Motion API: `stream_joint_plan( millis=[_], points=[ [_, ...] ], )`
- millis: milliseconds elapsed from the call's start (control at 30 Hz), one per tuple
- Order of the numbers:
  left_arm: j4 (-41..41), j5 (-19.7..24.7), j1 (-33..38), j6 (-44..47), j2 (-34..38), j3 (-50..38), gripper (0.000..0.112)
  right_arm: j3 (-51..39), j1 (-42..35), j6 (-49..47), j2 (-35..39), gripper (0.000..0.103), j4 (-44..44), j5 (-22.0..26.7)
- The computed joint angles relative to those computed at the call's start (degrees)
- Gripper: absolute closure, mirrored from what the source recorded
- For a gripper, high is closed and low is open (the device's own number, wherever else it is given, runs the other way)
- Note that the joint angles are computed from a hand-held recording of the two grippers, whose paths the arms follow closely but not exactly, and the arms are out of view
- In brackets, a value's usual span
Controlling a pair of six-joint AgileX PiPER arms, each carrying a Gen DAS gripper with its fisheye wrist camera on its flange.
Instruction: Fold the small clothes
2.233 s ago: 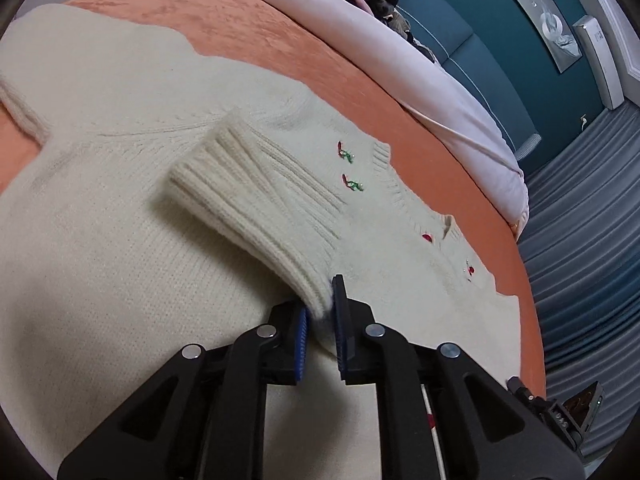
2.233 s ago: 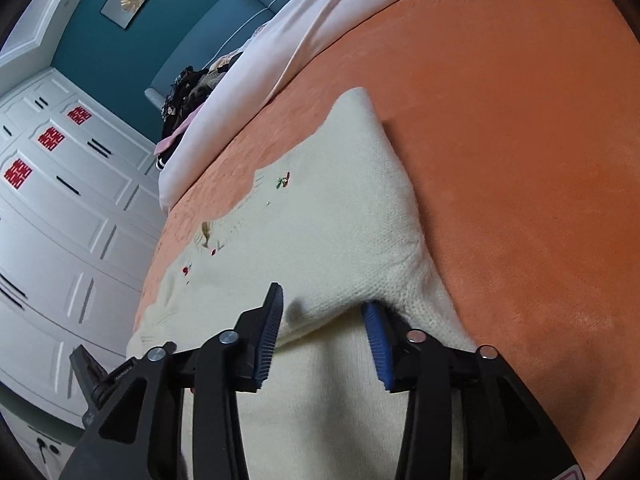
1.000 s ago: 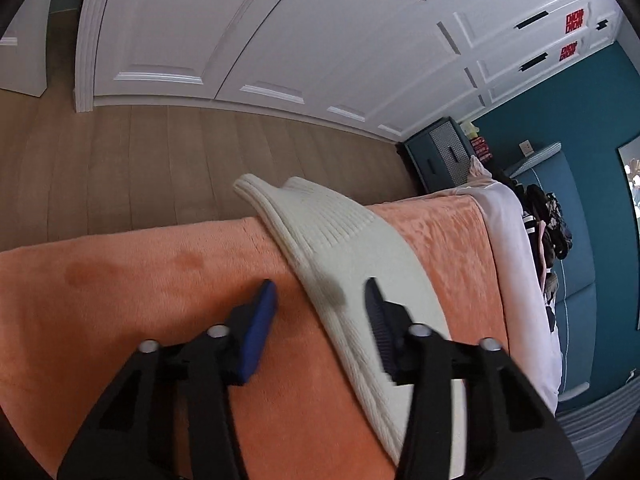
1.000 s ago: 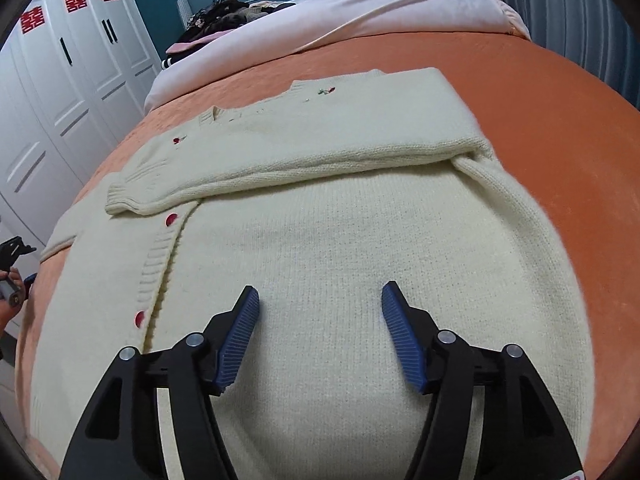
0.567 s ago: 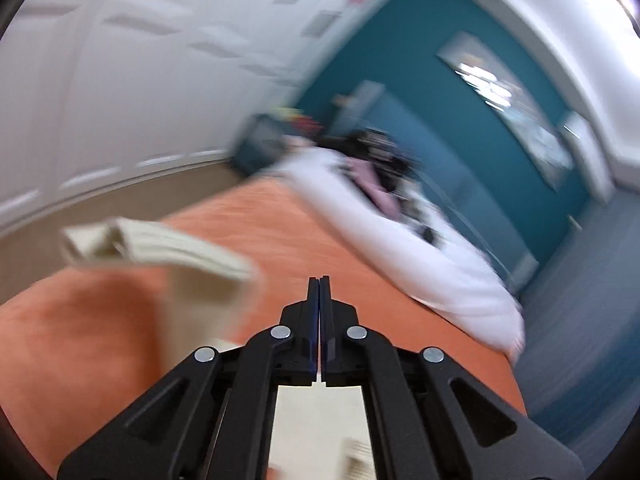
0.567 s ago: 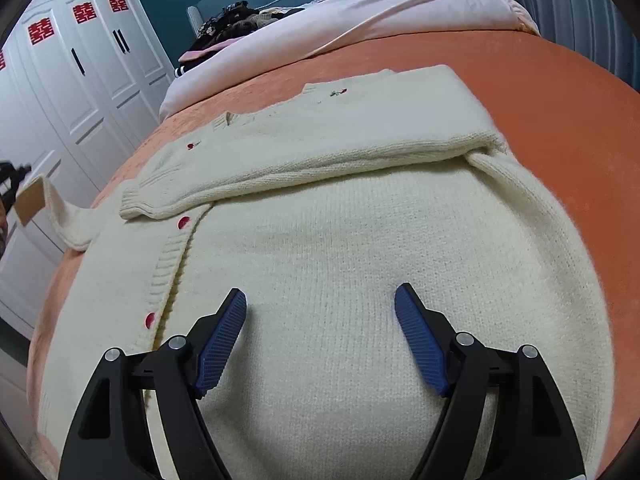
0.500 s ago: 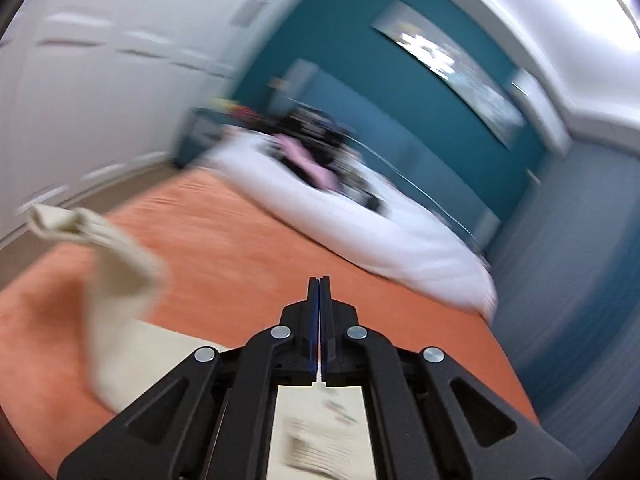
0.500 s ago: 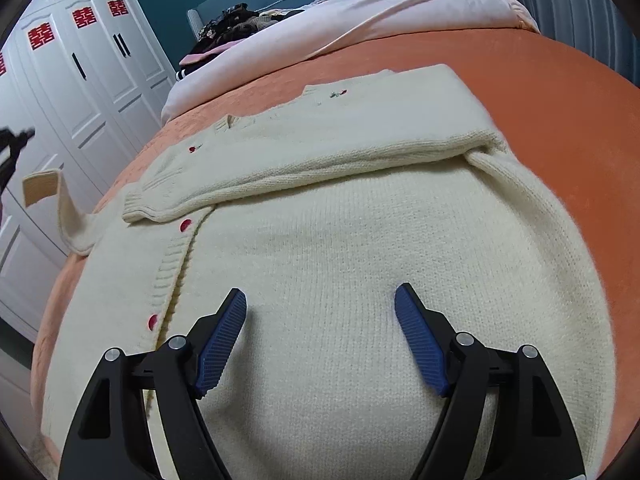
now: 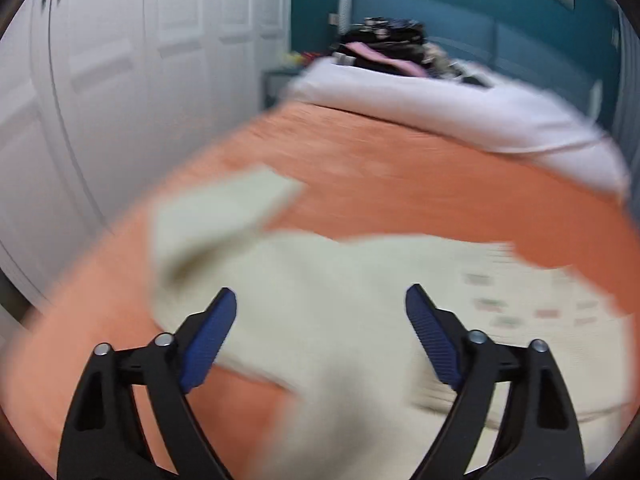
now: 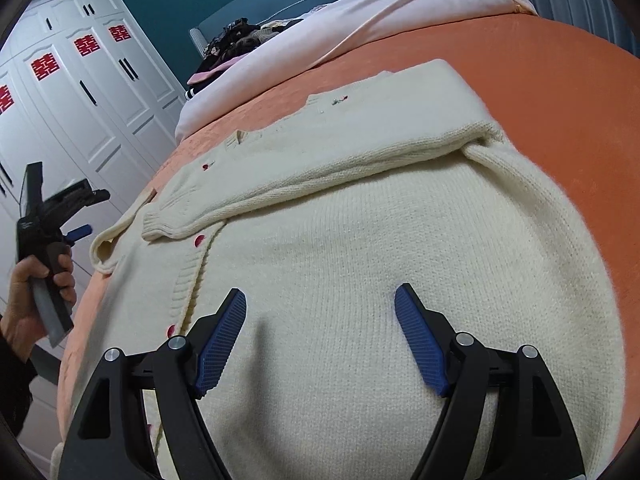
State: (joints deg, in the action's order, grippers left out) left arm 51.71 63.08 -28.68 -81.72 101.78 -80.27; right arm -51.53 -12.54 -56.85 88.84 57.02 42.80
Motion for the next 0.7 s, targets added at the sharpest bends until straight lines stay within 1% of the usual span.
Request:
stream_joint_plan(
  millis=[33, 100, 133, 167, 200, 233, 267, 300, 333, 367, 400, 467, 533, 633, 667, 700],
  points=[
    [1.81, 2.16, 2.61, 4.53, 1.89, -1.14, 0.028, 0.03, 0.13, 0.06, -0.07, 0.029, -0.12, -0.16],
    [2.21, 3.77, 7.77, 14.80, 6.53, -4.29, 0.028, 0.05, 0.36, 0.27, -0.12, 0.028, -0.44, -0.50],
    [0.28, 3.23, 10.17, 19.88, 7.92, -5.31, 0.028, 0.02, 0.52, 0.52, -0.14, 0.028, -0.69, -0.67],
    [-3.32, 2.96, 12.43, 25.61, 9.98, -7.70, 0.032, -0.02, 0.64, 0.70, -0.14, 0.028, -0.94, -0.81],
    [-6.96, 1.62, 15.05, 29.49, 11.09, -8.85, 0.050, -0.09, 0.89, 1.12, -0.18, 0.028, -1.38, -1.01],
    [-10.66, 0.17, 16.96, 31.07, 11.02, -8.77, 0.075, -0.14, 1.13, 1.39, -0.17, 0.028, -1.69, -1.28],
    [-14.20, -2.78, 18.70, 30.37, 8.69, -6.42, 0.087, -0.16, 1.32, 1.53, -0.14, 0.028, -1.92, -1.54],
    [-16.00, -5.83, 19.59, 27.37, 5.31, -3.41, 0.104, -0.24, 1.48, 1.57, -0.07, 0.028, -2.07, -1.67],
    [-15.94, -7.41, 19.92, 24.24, 3.48, -2.70, 0.104, -0.28, 1.51, 1.37, 0.03, 0.027, -1.97, -1.68],
    [-14.24, -8.97, 19.32, 21.40, 0.46, -0.70, 0.105, -0.27, 1.45, 1.00, 0.17, 0.027, -1.71, -1.64],
    [-12.04, -10.35, 17.89, 19.40, -1.31, -0.64, 0.105, -0.29, 1.27, 0.55, 0.32, 0.026, -1.39, -1.44],
    [-8.47, -11.90, 12.97, 17.01, -5.24, -2.27, 0.105, -0.37, 0.78, -0.20, 0.56, 0.026, -0.69, -0.91],
    [-8.29, -13.97, 6.66, 15.91, -8.19, -5.40, 0.105, -0.46, 0.39, -0.49, 0.68, 0.026, -0.29, -0.38],
    [-10.35, -17.27, -2.81, 16.65, -8.18, -9.68, 0.104, -0.85, 0.02, -0.34, 0.88, 0.026, -0.34, 0.32],
    [-13.62, -18.51, -5.04, 18.39, -6.37, -11.28, 0.103, -1.19, -0.20, -0.04, 1.03, 0.026, -0.51, 0.80],
    [-16.07, -18.71, -7.21, 18.93, -4.60, -12.20, 0.100, -1.51, -0.45, 0.16, 1.23, 0.026, -0.59, 1.33]
  ],
)
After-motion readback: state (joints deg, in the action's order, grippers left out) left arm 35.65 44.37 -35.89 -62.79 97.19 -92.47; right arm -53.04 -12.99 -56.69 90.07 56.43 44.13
